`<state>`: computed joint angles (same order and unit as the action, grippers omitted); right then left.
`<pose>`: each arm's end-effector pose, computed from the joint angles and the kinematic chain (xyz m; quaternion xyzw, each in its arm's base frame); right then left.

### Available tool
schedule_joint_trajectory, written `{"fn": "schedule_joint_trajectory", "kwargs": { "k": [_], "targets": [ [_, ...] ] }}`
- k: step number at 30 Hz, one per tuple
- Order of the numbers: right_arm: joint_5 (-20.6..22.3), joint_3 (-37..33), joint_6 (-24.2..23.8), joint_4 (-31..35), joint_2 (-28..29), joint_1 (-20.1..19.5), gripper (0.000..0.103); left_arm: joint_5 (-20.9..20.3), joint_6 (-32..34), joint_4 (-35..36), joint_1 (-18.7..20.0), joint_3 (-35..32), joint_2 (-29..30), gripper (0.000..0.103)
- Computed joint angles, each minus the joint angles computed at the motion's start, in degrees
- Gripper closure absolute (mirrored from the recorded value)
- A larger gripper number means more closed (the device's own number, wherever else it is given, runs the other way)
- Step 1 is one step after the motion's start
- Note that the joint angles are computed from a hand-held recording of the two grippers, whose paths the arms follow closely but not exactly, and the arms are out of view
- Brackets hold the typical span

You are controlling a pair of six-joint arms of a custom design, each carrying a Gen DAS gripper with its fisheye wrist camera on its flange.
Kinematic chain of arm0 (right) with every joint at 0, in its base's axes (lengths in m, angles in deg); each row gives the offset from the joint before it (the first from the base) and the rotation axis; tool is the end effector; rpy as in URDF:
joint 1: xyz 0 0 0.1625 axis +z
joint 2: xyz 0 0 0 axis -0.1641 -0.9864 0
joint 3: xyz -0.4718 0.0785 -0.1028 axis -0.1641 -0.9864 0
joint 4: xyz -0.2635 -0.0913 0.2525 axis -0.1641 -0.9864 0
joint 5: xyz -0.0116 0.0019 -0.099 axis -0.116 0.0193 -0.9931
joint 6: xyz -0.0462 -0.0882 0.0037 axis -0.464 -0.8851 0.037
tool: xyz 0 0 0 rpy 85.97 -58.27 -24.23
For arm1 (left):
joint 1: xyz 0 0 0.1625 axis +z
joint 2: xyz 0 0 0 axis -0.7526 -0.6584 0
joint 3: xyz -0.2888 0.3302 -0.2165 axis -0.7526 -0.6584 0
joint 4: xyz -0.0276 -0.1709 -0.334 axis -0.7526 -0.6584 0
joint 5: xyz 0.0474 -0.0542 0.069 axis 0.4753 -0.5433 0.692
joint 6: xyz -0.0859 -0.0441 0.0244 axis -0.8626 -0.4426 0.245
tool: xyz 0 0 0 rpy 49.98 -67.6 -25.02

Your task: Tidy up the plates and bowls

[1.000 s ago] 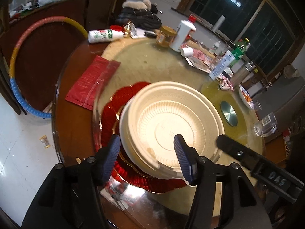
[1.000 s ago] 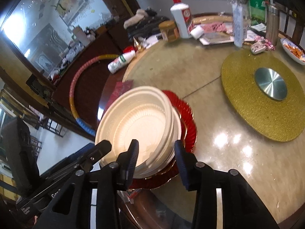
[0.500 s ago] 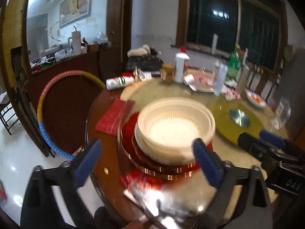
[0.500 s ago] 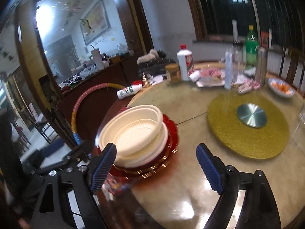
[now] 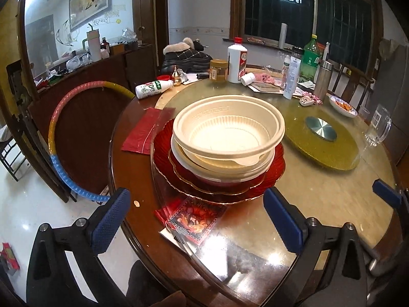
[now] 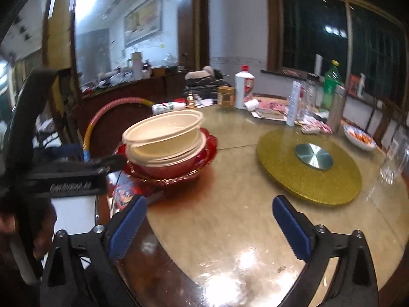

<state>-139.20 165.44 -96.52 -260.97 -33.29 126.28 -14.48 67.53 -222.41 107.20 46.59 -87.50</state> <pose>0.3486 -0.5071 -0.0006 0.3451 -0.8254 0.3625 0.2612 -0.0699 -0.5246 0.2868 0.1076 0.8402 -0.3938 0.3570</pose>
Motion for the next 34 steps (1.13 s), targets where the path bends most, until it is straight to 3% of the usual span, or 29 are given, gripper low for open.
{"fn": "schedule_joint_trajectory", "kwargs": {
  "k": [7, 14, 22, 34],
  "targets": [
    [-0.8, -1.9, -2.0, 0.7, 1.4, 1.0, 0.001, -0.7, -0.9, 1.4, 0.9, -0.8, -0.5, 0.0],
    [1.2, -3.3, -1.8, 3.6, 1.4, 1.1, 0.0, -1.2, -1.4, 2.6, 1.2, -0.9, -1.1, 0.0],
    [1.4, -4.3, -3.2, 1.7, 1.5, 1.5, 0.0, -3.0, -1.2, 5.9, 1.3, -1.7, -1.9, 0.0],
    [1.9, -4.3, -3.7, 2.4, 1.0, 1.4, 0.0, -2.4, -1.1, 4.8, 1.5, -1.9, -1.3, 0.0]
  ]
}}
